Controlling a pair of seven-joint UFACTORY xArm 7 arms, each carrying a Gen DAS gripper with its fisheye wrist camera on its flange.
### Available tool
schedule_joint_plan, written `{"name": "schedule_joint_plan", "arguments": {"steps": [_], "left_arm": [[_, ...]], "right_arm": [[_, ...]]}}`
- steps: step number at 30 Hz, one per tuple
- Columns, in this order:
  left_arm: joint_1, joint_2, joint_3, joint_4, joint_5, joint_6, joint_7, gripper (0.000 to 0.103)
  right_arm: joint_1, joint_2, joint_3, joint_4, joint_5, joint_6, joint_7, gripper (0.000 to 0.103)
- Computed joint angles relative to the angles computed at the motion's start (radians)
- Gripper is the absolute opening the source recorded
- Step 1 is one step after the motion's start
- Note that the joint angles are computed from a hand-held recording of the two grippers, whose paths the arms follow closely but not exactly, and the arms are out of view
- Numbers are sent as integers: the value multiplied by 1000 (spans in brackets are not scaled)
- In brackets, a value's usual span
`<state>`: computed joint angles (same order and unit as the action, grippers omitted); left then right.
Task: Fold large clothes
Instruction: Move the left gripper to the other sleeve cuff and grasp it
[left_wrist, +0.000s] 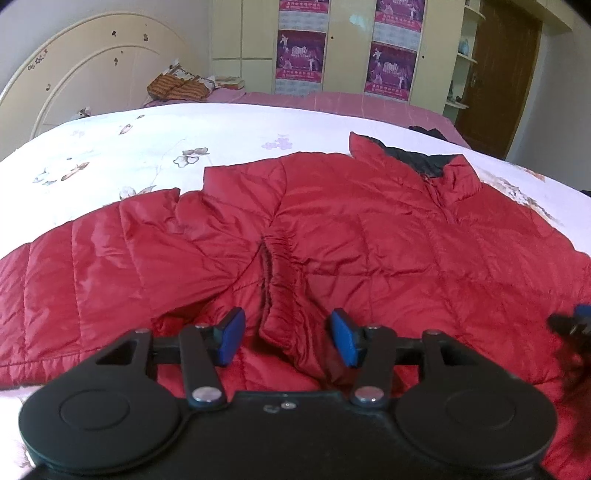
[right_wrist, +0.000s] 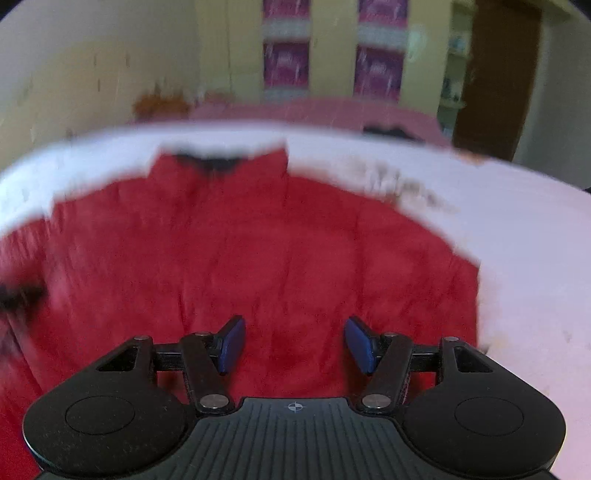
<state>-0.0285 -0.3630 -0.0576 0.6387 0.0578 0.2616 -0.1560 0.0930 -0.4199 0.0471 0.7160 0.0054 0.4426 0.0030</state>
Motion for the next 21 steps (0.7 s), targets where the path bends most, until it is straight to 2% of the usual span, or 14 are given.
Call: {"name": "schedule_joint_plan", "arguments": {"steps": [3,7,12,18,21], "left_arm": [[-16,-25,23,11,-33,49,8,52],[-40,-88,70,3,-111,105,34,62],[-1,-163,81,-17,-118,180,37,62],[77,-237,94,-51,-90,221,25,65],[121,-263,105,-63,-74,234,19,65]], "right_arm": [[-13,-4,11,6,-11,18,24,60],[3,-45,18,-11,-6,14,38,60],[-7,-23,42,-14,-43,16,75,60],[-20,-3,66,29,-92,62,115,61],[-14,-35,84,14,-104,16,172,61]]}}
